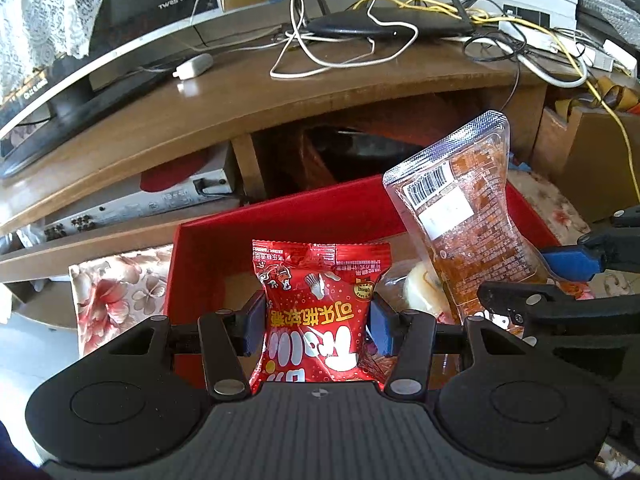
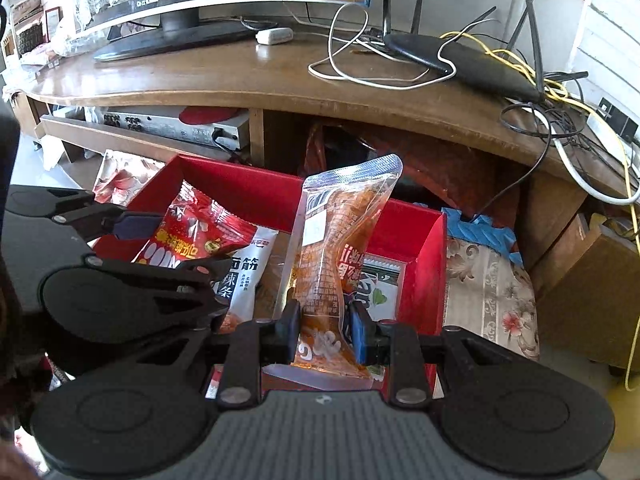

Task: Organize snacks
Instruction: 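Lower both bags into the red box and open both tools, then grasp the white pouch with the left tool while the right grasps the gold packet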

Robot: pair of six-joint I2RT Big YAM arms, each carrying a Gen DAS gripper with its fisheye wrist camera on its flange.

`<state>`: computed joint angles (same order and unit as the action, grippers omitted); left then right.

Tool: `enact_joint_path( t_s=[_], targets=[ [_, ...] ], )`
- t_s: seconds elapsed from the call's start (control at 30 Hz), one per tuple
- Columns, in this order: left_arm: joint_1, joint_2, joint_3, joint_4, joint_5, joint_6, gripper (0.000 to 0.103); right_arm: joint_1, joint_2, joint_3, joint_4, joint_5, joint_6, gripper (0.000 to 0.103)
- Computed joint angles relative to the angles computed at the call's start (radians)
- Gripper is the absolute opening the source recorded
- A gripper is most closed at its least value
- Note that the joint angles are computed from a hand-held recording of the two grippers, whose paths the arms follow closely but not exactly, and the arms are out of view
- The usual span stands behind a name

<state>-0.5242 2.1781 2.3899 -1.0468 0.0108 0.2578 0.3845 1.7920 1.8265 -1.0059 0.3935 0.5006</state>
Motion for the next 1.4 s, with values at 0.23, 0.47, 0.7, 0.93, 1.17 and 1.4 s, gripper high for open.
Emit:
enact_joint_path(
  t_s=[0.23, 0.47, 0.7, 0.93, 1.17, 1.4],
  targets=[
    [-0.001, 0.028, 0.034, -0.028, -0.016, -0.007, 0.060, -0.008, 0.024, 0.010, -0.002, -0.015, -0.006, 0.021],
    [0.000, 0.030, 0.034, -0.028, -0.022, -0.015, 0.061, -0.012, 0.026, 0.001, 0.012, -0.026, -0.006, 0.022],
    [-0.002, 0.018, 0.012, -0.007, -0.030, -0.008, 0.062, -0.012, 0.025, -0.003, 0.013, -0.020, -0.003, 0.023],
    [-0.002, 0.005, -0.006, 0.004, -0.029, -0.011, 0.063, -0.010, 0.019, -0.009, 0.018, -0.011, -0.006, 0.023],
    [-0.002, -0.027, -0.053, 0.027, -0.018, 0.006, 0.068, -0.011, -0.006, -0.030, 0.045, -0.006, 0.013, 0.023],
    [0.014, -0.126, -0.179, 0.085, 0.016, 0.004, 0.071, 0.007, -0.049, -0.067, 0.053, 0.015, 0.029, 0.027]
  ],
)
